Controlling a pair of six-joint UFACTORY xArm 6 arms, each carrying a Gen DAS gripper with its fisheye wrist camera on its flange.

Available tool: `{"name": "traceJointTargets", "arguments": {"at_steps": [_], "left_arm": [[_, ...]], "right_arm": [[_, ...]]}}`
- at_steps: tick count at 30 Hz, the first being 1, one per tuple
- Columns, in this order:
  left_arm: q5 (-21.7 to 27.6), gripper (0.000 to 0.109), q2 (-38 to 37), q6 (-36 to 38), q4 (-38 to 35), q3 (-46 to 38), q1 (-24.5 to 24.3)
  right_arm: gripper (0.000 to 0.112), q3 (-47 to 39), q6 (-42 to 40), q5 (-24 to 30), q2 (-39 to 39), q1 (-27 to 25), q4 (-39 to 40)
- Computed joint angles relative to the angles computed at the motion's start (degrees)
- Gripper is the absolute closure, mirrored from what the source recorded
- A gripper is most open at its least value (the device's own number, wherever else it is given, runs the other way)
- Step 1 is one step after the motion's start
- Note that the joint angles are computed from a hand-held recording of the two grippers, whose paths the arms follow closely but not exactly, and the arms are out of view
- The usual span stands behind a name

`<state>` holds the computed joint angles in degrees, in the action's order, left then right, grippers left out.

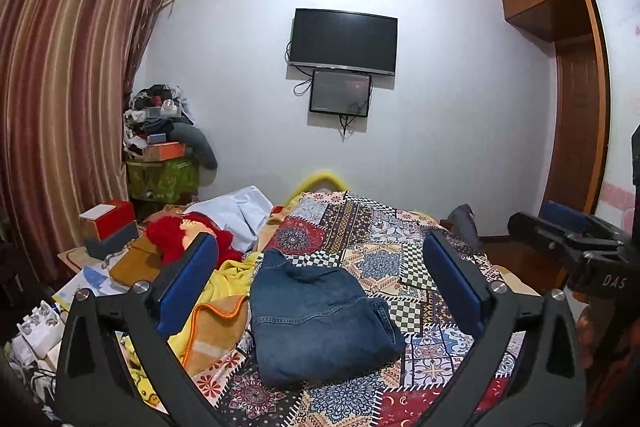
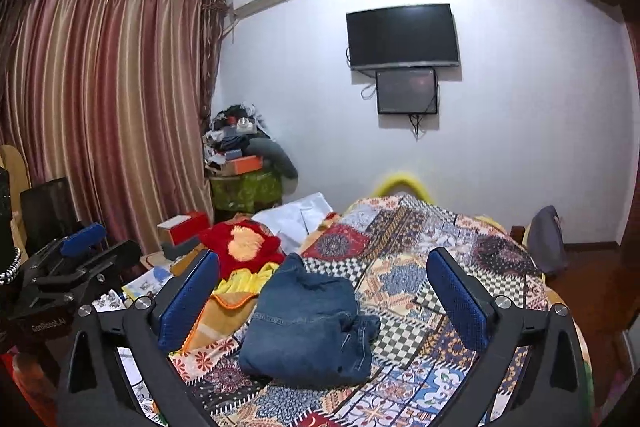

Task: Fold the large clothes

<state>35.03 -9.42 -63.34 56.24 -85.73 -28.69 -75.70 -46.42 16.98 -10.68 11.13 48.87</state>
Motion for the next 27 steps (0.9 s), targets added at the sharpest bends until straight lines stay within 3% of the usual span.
{"name": "traceJointTargets", "arguments": {"at_steps": [27], "left_arm": [[-0.4, 0.006, -0.1, 0.4, -2.1, 0.9, 0.4]], "right_arm": [[0.009, -0.3, 1.5, 2.8, 1.0, -0.9, -1.5]]}}
